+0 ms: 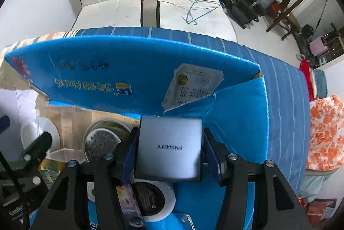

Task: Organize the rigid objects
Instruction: 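Carry the grey charger with the right tool into the blue box, then open the right tool to release the charger in the box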

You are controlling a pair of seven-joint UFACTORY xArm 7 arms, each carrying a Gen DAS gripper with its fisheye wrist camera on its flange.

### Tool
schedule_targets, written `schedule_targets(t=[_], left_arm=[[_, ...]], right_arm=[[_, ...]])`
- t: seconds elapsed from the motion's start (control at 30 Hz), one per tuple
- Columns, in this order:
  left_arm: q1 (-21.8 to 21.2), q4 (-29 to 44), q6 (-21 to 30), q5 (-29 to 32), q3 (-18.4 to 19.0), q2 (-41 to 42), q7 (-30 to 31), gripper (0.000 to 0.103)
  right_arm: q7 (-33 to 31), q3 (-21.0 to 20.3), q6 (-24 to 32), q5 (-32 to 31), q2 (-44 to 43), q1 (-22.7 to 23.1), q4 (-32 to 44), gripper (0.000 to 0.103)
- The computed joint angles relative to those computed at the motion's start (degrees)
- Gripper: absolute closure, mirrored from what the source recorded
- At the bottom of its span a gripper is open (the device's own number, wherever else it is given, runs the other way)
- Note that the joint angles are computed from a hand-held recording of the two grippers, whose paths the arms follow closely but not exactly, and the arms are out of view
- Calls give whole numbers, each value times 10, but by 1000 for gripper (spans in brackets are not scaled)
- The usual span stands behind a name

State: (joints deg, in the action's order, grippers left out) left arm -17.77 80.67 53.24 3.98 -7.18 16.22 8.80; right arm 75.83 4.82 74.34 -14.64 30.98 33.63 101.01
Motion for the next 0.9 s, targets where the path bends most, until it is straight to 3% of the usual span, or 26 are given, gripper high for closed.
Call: schedule_targets(t=[0.47, 0.53, 0.7, 0.9], left_arm=[[6, -5, 10, -11, 1, -15, -6, 1], [8, -8, 11, -13, 1, -21, -6, 1], [15, -30, 8, -19, 2, -50, -1, 1], [23, -56, 10, -22, 2, -88, 9, 1]], right_arm=[[10, 5, -20, 22, -17, -10, -18, 30], [22, 7, -29, 22, -31, -7, -33, 21], [66, 18, -52, 18, -77, 3, -82, 12], [96, 35, -60, 25, -100, 11, -108, 12]])
